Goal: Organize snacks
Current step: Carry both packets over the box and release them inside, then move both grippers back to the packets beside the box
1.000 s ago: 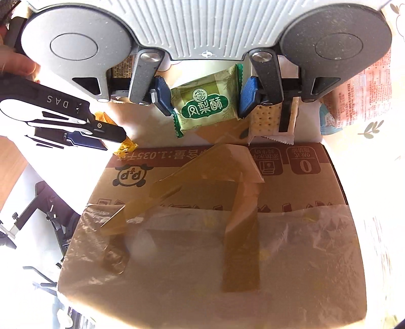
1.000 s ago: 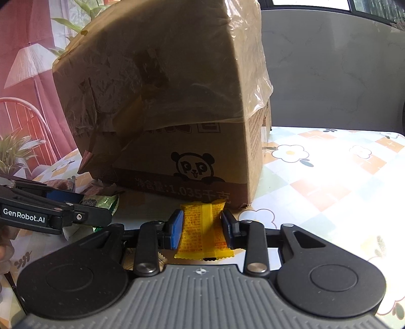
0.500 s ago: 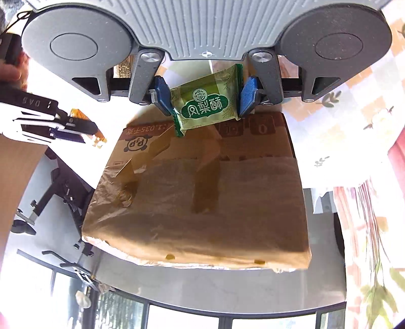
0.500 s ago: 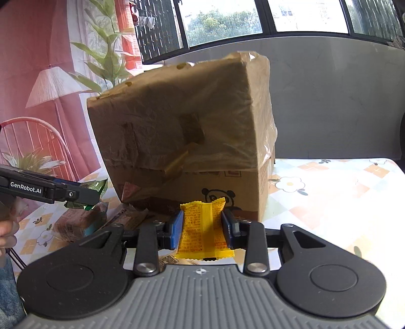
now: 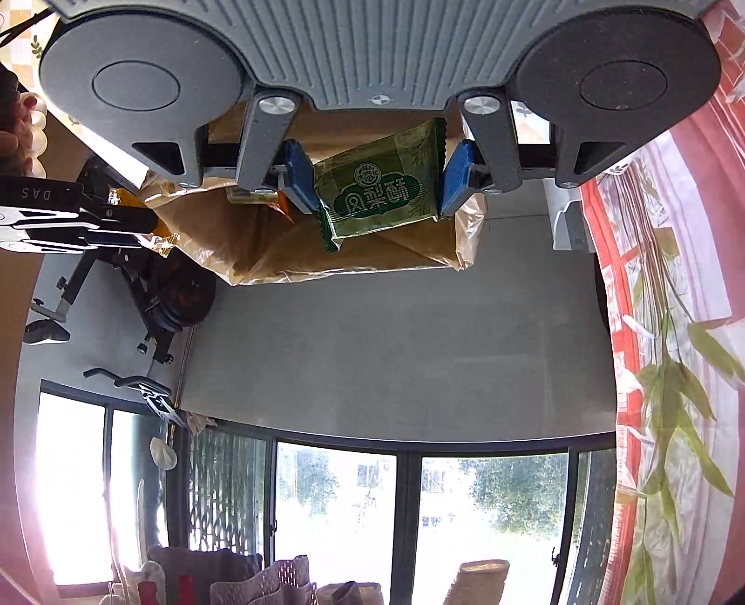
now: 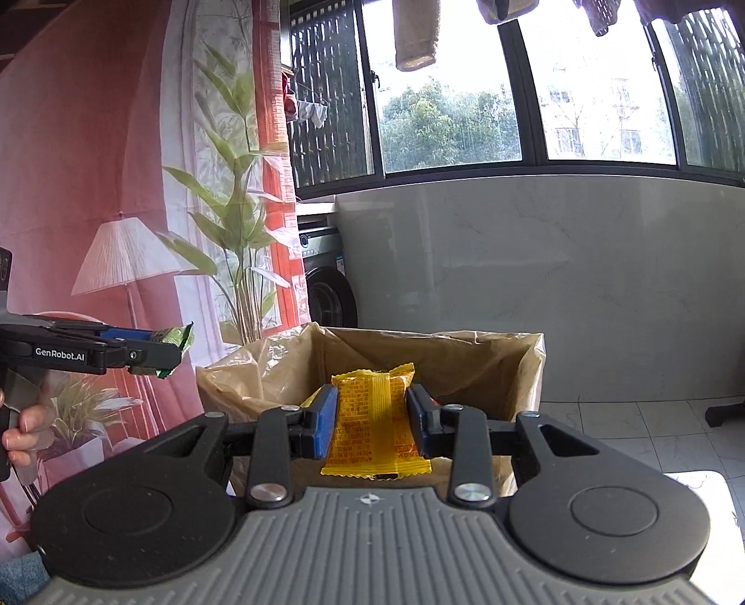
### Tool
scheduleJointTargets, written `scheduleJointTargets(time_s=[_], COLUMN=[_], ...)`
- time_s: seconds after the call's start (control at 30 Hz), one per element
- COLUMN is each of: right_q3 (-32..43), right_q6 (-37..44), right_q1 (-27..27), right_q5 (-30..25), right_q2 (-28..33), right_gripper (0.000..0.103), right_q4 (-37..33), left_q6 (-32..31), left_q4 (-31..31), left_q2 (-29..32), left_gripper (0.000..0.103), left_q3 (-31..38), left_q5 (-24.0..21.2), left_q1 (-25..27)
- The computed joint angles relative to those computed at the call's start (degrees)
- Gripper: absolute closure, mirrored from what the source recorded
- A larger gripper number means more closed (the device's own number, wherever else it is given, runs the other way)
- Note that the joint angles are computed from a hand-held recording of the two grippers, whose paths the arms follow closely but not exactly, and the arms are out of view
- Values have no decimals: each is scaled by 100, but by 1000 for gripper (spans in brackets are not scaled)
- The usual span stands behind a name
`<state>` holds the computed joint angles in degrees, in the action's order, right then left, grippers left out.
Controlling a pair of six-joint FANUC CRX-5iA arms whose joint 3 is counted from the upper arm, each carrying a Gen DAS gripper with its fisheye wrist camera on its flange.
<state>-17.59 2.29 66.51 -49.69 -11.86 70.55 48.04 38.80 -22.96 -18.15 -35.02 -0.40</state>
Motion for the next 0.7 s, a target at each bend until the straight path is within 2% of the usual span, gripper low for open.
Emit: scheduleJointTargets(time_s=[0.1,0.2,0.33,0.4,0.47,0.57,0.6,0.63,0.7], right_q3=[451,867,1067,1150,1378,1650,1618,1543,1462], right_q6=[314,648,507,700,1097,1361,1320,1232,1097], right_q1=[-176,-319,-464,-537,-529,-504,-497,-483,-431], right_q5=[-153,-297,-312,-148,-233,-319,-268,-175,-192], right_q2=[384,772,1068,1180,1357,1537,1516,1475,1434], right_gripper=[68,68,68,68,67,62,60,51,48], right_q4=[-276,-627,-781,-891,-1130,-1367,-1321,-1199,-1007], left_q6=[326,979,1645,1548,1489,1035,698,490,181], left_q4=[-234,-851,-1581,-1414,-1259,-625,-327,-190,-61], left_q2=[422,943,1587,1719,1747,1607,1524,1472,1293], left_gripper=[44,44,43,43,40,35,32,30,30], left_q3=[366,889,1602,1572,1494,1157,978,902,752], left_q5=[215,192,-196,-177,-102,-65,-33,-14,68], left_q1=[-236,-448,-625,-585,-546,-374,-293,-260,-195])
